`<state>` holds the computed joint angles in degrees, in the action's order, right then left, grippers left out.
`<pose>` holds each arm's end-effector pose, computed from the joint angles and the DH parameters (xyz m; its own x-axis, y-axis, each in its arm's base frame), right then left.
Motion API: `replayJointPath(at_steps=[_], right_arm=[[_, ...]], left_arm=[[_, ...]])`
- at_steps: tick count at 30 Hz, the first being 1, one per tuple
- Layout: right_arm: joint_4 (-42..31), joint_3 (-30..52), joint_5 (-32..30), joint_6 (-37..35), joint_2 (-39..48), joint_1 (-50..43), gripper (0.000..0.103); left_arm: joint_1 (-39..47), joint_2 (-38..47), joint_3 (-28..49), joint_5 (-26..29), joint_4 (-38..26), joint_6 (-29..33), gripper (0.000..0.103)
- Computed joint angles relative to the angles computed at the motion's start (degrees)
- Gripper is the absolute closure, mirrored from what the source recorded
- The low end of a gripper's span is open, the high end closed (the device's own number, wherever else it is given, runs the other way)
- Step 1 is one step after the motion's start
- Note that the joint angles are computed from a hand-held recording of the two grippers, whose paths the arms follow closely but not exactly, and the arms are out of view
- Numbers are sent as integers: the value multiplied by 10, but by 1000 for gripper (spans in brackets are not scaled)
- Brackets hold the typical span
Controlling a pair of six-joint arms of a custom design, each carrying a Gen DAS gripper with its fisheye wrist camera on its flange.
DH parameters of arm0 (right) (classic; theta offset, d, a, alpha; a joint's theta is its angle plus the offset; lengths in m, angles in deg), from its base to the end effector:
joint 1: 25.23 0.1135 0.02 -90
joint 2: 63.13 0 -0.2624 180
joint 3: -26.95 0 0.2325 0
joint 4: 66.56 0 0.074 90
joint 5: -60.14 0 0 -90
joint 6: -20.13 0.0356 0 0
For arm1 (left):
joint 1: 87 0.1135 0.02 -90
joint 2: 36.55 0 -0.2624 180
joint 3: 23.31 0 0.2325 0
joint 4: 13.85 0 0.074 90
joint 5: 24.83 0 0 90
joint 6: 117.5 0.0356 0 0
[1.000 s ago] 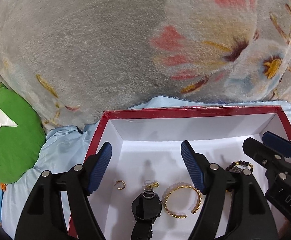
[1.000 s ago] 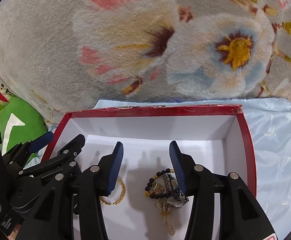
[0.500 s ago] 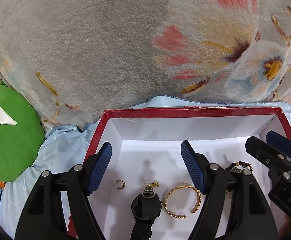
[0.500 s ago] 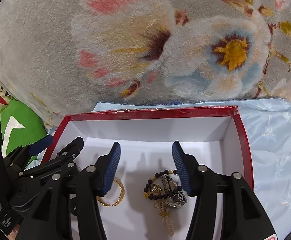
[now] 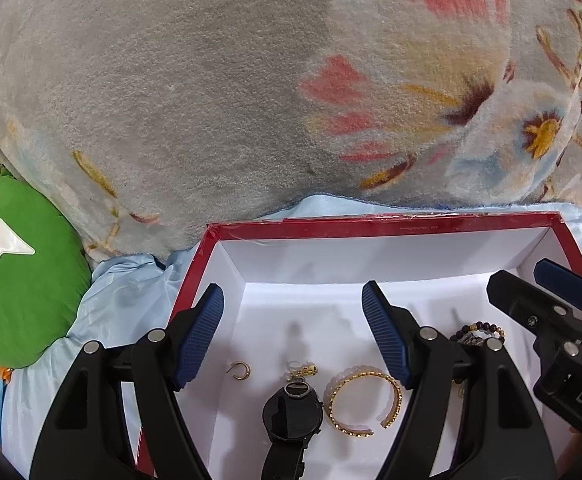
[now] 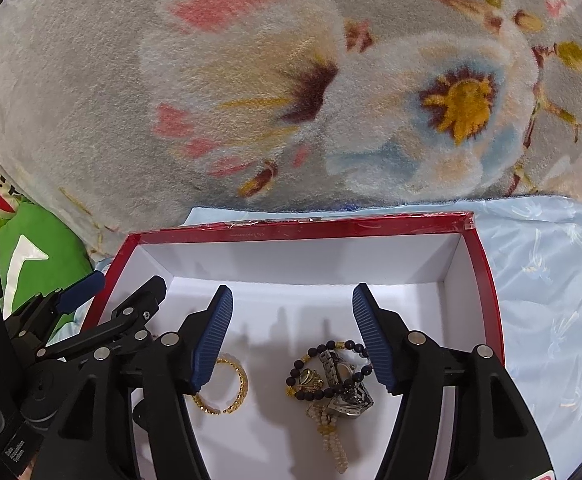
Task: Organize jewelry
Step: 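Lift both open grippers up out of the red box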
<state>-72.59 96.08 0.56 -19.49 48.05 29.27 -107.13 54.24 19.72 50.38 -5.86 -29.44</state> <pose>0.2222 0.2805 0.1245 -0.6650 0.2116 -0.7162 0.0104 0.9616 0.2744 0.2503 -0.0821 0.1344 -0.6053 0.1870 -0.7737 0.1281 0.9822 0.1372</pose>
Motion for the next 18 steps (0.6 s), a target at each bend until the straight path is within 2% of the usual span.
replayJointPath(at_steps=[14, 16, 17, 18], right_arm=[[-30, 13, -12, 6, 3, -5, 39], [-26, 7, -6, 7, -2, -5, 39], [-22, 4, 5, 6, -5, -2, 39], [-17, -3, 20, 2, -11, 4, 38]], left_arm=[[-10, -2, -7, -12, -5, 1, 30], [-4, -2, -2, 2, -16, 0, 25], [1, -4, -1, 13, -19, 1, 19], [10, -8, 2, 39, -32, 5, 15]])
